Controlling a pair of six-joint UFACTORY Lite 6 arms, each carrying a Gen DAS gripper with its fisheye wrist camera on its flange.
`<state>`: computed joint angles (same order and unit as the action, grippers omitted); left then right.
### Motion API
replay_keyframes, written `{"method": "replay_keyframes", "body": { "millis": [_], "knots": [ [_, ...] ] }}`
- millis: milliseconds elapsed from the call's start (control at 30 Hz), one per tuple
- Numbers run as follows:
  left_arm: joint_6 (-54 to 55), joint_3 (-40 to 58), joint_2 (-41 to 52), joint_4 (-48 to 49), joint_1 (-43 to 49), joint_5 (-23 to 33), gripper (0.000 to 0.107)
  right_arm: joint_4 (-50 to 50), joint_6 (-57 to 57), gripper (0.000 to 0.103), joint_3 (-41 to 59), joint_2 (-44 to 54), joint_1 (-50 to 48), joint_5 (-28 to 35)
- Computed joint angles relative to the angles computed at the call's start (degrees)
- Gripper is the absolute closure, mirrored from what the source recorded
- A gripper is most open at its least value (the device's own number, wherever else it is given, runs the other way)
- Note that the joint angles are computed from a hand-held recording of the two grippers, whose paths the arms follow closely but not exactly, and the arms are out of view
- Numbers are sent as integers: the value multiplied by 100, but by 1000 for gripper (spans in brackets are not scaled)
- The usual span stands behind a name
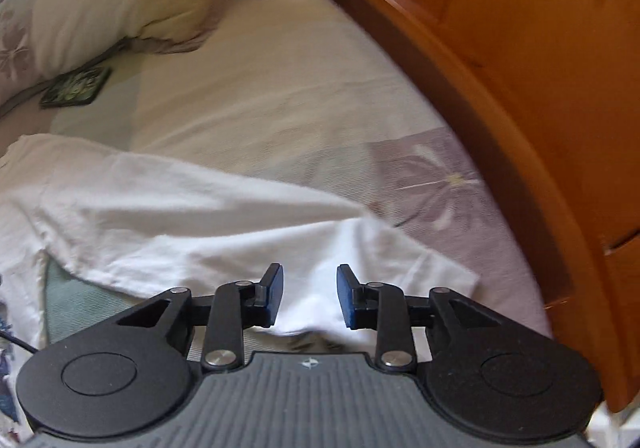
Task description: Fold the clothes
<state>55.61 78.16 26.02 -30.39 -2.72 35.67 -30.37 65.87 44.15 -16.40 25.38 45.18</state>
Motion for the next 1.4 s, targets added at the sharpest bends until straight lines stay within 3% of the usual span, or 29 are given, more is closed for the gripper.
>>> {"method": "replay_keyframes", "body": {
  "millis": [67, 233, 433, 467, 533, 567, 667, 733, 833, 900, 1033, 1167, 1300, 1400],
  "knots": [
    [-67, 23, 22, 77, -132, -9, 11, -142, -550, 59, -343, -161, -579, -105],
    [-232, 30, 43, 168, -448, -63, 11, 56, -1589, 56, -1042, -298, -1683, -490],
    [-538, 89, 102, 305, -766, -123, 11, 616, -1220, 51, -1626, -730, -2219, -993],
    [-584, 106, 115, 329, -814, -132, 11, 616, -1187, 58, -1612, -715, -2179, -1009],
    [-659, 145, 134, 366, -893, -137, 11, 633, -1351, 86, -1567, -693, -2122, -1062],
    [-687, 162, 139, 379, -927, -138, 11, 678, -1543, 95, -1525, -664, -2151, -1085],
    [-682, 183, 129, 397, -991, -169, 11, -330, -986, 95, -1272, -473, -1795, -765],
    [-702, 186, 123, 407, -998, -176, 11, -636, -866, 94, -1068, -311, -1726, -615],
    [-793, 212, 146, 465, -1013, -186, 11, -976, -517, 83, -657, 118, -1345, -58],
    [-821, 222, 159, 477, -1029, -252, 11, -1134, -233, 67, -509, 142, -887, 86],
    [-896, 218, 208, 477, -1054, -456, 11, -640, -179, 59, -205, 428, -470, -1032],
    [-1112, 124, 186, 609, -1041, -575, 11, -63, -311, 59, 703, 2031, -206, -2681],
    [-960, -54, 28, 604, -886, -521, 11, -511, -288, 59, 1613, 3167, 4, -2472],
    [-937, -165, -51, 723, -690, -638, 11, -1222, 154, 60, 1160, 2775, -328, -2317]
  ]
}}
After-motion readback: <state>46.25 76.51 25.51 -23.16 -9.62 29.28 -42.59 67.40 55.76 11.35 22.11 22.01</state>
